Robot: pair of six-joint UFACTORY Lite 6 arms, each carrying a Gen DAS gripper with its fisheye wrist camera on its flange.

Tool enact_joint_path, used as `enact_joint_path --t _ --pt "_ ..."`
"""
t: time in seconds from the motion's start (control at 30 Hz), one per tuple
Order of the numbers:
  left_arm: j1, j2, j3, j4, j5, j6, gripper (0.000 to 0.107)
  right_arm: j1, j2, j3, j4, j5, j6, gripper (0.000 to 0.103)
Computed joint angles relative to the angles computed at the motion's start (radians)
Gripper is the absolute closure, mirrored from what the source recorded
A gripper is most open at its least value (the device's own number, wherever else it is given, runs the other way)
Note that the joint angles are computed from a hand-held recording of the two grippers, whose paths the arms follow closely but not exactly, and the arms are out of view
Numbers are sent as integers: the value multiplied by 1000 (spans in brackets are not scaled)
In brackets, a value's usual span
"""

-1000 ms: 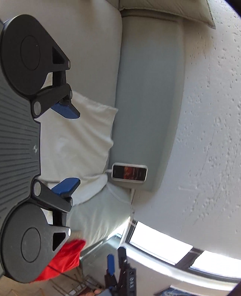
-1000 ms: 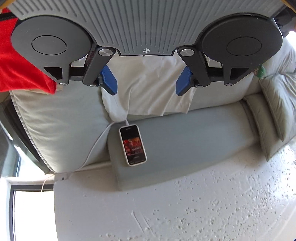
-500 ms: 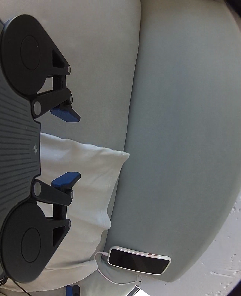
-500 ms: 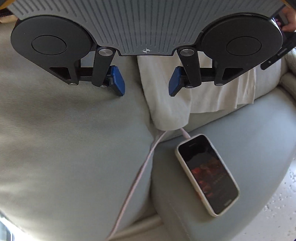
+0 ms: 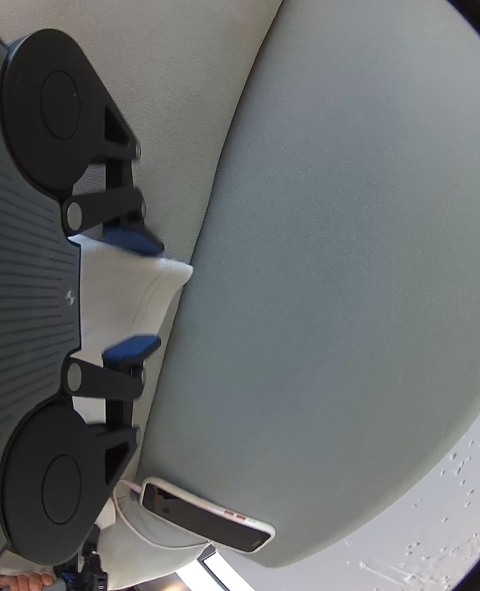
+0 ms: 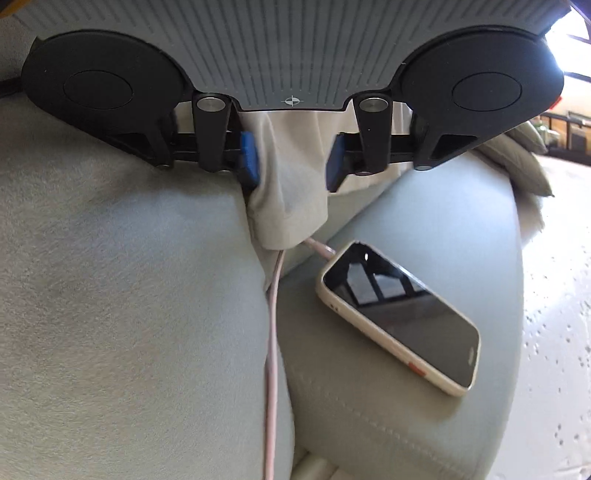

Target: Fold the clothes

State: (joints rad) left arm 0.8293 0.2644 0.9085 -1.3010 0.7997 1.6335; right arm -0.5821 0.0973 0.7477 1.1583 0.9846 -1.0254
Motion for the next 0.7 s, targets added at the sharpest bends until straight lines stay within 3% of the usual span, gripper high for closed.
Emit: enact_joint_path --t 0.03,0.23,0.37,0.57,0.63,0.7 --pt "-4 -10 -10 -6 -20 5 107 11 -36 -20 5 -27 -16 98" --pt "100 -245 -159 -176 -4 259 106 58 -380 -151 13 -196 -73 100" --pt "81 -354 -225 -347 -102 432 106 102 -560 -196 19 -350 -120 100" --pt "-53 -345 -314 -775 -303 846 106 206 -459 -192 4 -580 -218 93" --pt "-93 -313 -336 -982 -338 1043 102 227 -425 -210 107 -641 -339 94" --pt "-100 -312 -350 -1062 -355 1117 95 174 -410 -189 110 -589 -337 94"
